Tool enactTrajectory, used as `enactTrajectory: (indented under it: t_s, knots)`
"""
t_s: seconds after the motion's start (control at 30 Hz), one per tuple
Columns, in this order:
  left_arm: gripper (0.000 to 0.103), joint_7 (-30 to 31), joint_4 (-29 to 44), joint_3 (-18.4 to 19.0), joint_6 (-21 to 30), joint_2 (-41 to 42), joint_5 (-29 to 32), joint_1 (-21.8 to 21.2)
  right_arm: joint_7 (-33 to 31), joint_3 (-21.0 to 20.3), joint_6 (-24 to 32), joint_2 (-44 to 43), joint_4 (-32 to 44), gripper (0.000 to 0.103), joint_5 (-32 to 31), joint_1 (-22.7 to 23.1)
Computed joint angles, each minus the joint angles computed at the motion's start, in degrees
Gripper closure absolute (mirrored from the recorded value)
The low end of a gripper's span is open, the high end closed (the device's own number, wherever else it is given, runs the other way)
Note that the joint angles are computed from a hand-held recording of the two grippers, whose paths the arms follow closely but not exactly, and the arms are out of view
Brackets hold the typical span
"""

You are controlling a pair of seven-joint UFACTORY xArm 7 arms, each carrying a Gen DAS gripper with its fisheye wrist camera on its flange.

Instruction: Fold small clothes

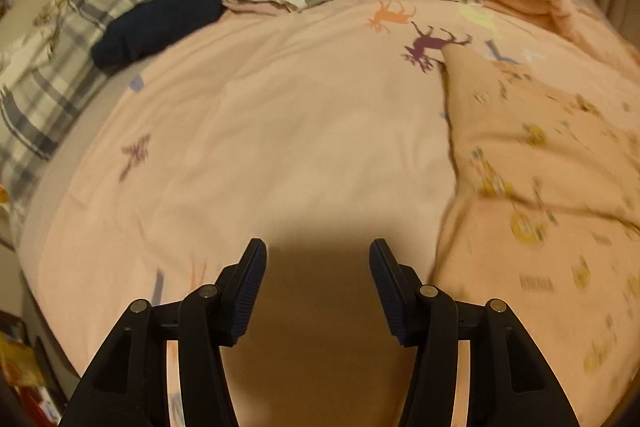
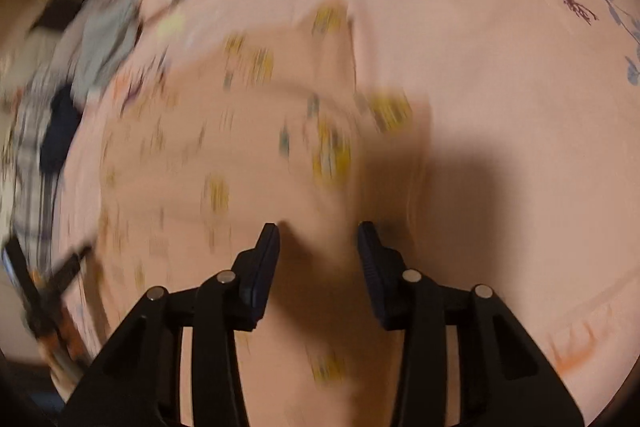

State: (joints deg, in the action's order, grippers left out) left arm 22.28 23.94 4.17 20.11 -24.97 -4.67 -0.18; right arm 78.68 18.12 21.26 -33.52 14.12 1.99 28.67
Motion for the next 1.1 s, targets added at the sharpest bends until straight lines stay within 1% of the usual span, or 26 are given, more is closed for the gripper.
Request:
enactTrajectory:
  t_s: [0.03, 0.07, 0.1, 0.13, 0.17, 0.2, 0.23, 0.27, 0.3, 0.33, 0.37, 0.4, 0.43, 0.5, 0.53, 0.57, 0.6, 0.63, 0.67, 0.7, 0.73, 0.87, 0.93, 1.0, 1.07, 1.1]
  knots:
    - [0.049, 3.3, -0.3, 3.3, 2.8, -1.6, -2.1, -1.6, 2.1, -0.5, -2.7, -3.3, -3.2, 0.056, 4.0, 3.6]
    - [0.048, 8.0, -0.4, 7.5, 7.6, -3.9, -4.9, -3.1, 4.8, 1.1, -4.5, -6.8, -5.7, 0.056, 5.7, 4.8]
    - [0.049, 11.6, -0.2, 10.2, 11.7, -5.1, -7.2, -3.5, 9.9, 4.9, -4.5, -12.0, -7.9, 0.054, 5.7, 5.6]
    - [0.049, 14.4, 0.0, 12.1, 15.5, -6.2, -8.8, -3.1, 14.2, 8.0, -2.2, -16.5, -8.8, 0.052, 4.9, 6.7]
    - [0.049, 17.5, 0.1, 14.5, 20.0, -7.4, -10.3, -2.3, 18.0, 10.9, 2.1, -20.6, -8.6, 0.049, 4.4, 8.4]
    - [0.048, 19.9, 0.0, 16.4, 23.3, -8.2, -11.4, -0.9, 21.6, 13.3, 6.5, -23.2, -7.8, 0.043, 4.3, 10.4]
    - [0.047, 21.9, -0.4, 17.8, 24.9, -8.7, -12.4, 0.3, 25.6, 15.5, 10.0, -25.0, -7.0, 0.04, 4.6, 12.5]
    - [0.047, 23.9, -1.1, 18.8, 25.5, -9.4, -13.3, 1.5, 30.2, 17.9, 12.1, -26.9, -6.8, 0.039, 5.3, 14.7]
    - [0.047, 25.2, -1.9, 19.0, 25.8, -10.2, -13.7, 3.0, 32.8, 18.9, 11.8, -26.4, -6.5, 0.039, 5.0, 14.4]
    - [0.047, 26.2, -2.7, 18.6, 26.0, -11.3, -13.8, 4.4, 37.8, 22.0, 12.4, -26.7, -6.0, 0.039, 5.4, 15.2]
    - [0.047, 27.6, -4.0, 18.2, 26.4, -13.2, -13.6, 6.0, 40.4, 23.2, 11.9, -25.8, -5.8, 0.039, 5.5, 15.7]
    - [0.047, 28.3, -5.2, 17.2, 27.4, -15.3, -13.0, 7.8, 42.2, 24.1, 11.0, -23.0, -4.9, 0.039, 5.8, 16.0]
    - [0.045, 28.3, -6.1, 16.0, 29.3, -17.2, -12.4, 9.6, 43.3, 24.4, 11.5, -21.0, -3.7, 0.039, 5.6, 16.4]
    - [0.044, 28.2, -5.6, 15.6, 34.4, -18.1, -12.3, 11.4, 43.3, 27.3, 13.3, -12.9, 3.0, 0.039, 2.6, 12.2]
    - [0.044, 28.8, -4.9, 16.4, 38.9, -18.2, -12.4, 11.9, 44.4, 27.9, 15.8, -11.2, 5.2, 0.039, 0.8, 12.4]
    - [0.044, 29.3, -4.5, 16.8, 41.8, -17.9, -12.8, 12.5, 44.1, 29.1, 16.9, -8.1, 8.3, 0.039, -1.6, 10.5]
    - [0.043, 29.7, -4.7, 16.7, 42.9, -18.2, -12.9, 13.5, 43.8, 30.3, 17.8, -4.7, 11.6, 0.039, -4.1, 8.7]
    - [0.043, 30.1, -5.3, 16.3, 43.0, -18.9, -13.0, 14.4, 43.3, 31.1, 18.6, -1.3, 14.5, 0.036, -6.3, 7.2]
    - [0.043, 30.9, -6.6, 15.9, 42.9, -20.7, -12.7, 15.4, 43.1, 31.4, 19.5, 1.1, 16.3, 0.034, -7.7, 6.7]
    - [0.043, 31.5, -7.2, 15.7, 43.3, -21.7, -12.5, 16.1, 43.0, 32.2, 20.9, 4.5, 18.8, 0.029, -9.7, 5.5]
    - [0.043, 31.9, -7.3, 15.7, 44.0, -22.1, -12.3, 16.6, 43.3, 33.3, 23.0, 8.4, 21.6, 0.029, -11.8, 4.0]
    - [0.043, 33.1, -7.1, 16.4, 48.3, -21.6, -11.3, 18.8, 45.0, 32.2, 25.4, 15.4, 24.2, 0.029, -15.9, 4.0]
    - [0.043, 33.0, -5.9, 17.1, 51.3, -19.6, -10.9, 20.0, 45.1, 30.7, 26.8, 16.6, 24.1, 0.029, -16.0, 5.6]
    - [0.043, 31.7, -4.3, 17.1, 54.9, -15.4, -10.8, 20.9, 46.1, 29.9, 29.3, 19.3, 25.9, 0.029, -17.8, 5.7]
    - [0.043, 31.3, -3.2, 16.2, 57.7, -10.8, -10.9, 20.6, 46.7, 28.8, 33.3, 21.6, 27.0, 0.033, -17.9, 6.6]
    - [0.043, 30.9, -3.6, 15.5, 57.2, -10.1, -11.3, 21.0, 47.3, 28.2, 34.6, 21.9, 26.9, 0.041, -17.6, 7.3]
